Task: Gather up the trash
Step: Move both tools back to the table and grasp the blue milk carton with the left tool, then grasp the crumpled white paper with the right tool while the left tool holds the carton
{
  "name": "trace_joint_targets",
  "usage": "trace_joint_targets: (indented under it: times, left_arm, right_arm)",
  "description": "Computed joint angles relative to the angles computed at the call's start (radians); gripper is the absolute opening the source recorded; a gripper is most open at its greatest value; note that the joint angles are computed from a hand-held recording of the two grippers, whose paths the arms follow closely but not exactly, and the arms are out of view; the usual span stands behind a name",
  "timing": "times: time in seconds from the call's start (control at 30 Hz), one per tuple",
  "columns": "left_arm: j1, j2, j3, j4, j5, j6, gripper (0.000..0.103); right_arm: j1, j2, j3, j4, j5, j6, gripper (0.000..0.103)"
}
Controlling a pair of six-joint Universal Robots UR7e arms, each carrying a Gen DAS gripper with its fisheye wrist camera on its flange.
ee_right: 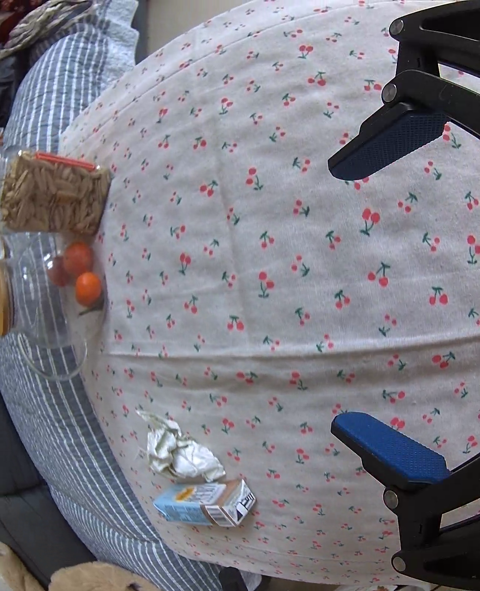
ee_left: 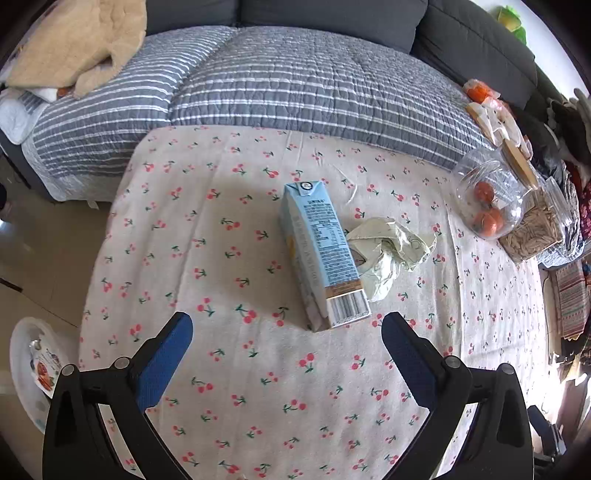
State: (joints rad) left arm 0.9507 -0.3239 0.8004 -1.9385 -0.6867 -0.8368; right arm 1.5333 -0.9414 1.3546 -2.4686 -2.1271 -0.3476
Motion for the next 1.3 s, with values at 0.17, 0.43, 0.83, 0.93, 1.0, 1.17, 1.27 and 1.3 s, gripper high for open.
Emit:
trace_joint_targets:
  times: [0.17,0.43,0.83,0.93,1.0,1.17,1.27,1.3]
  left_arm:
    - [0.023,0.131,-0.219,0.117,0.001,-0.004,0.095]
    - [0.048,0.193,-0.303,0.129,-0.077,0.029,0.046]
    - [0.007,0.002,0.075,-0.189,-0.059,0.205,0.040]
    - [-0.014,-0.066,0.205,-0.272,-0.030,0.250,0.039]
    - [-0.023,-0.118,0.309,-0.372,-0.029,0.276,0.039]
    - [-0.011,-0.215,0.470,-0.481,-0.092,0.234,0.039]
    - [-0.012,-0.273,0.556,-0.567,-0.115,0.212,0.039]
    - [-0.015,-0.284,0.571,-0.579,-0.106,0.220,0.039]
  right_arm:
    - [-0.018,0.015,-0.062,0.062,0.009,0.036,0.103]
    - [-0.032,0.027,-0.108,0.101,0.000,0.025,0.103]
    - [-0.030,0.025,-0.112,0.125,0.000,0.037,0.103]
    - [-0.024,0.030,-0.110,0.124,0.001,0.051,0.103]
    - [-0.019,0.035,-0.108,0.128,0.003,0.061,0.103]
    - [-0.009,0.050,-0.102,0.119,0.027,0.088,0.103]
    - [-0.012,0.056,-0.099,0.111,0.077,0.150,0.103]
    - [-0.014,0.059,-0.097,0.114,0.092,0.168,0.103]
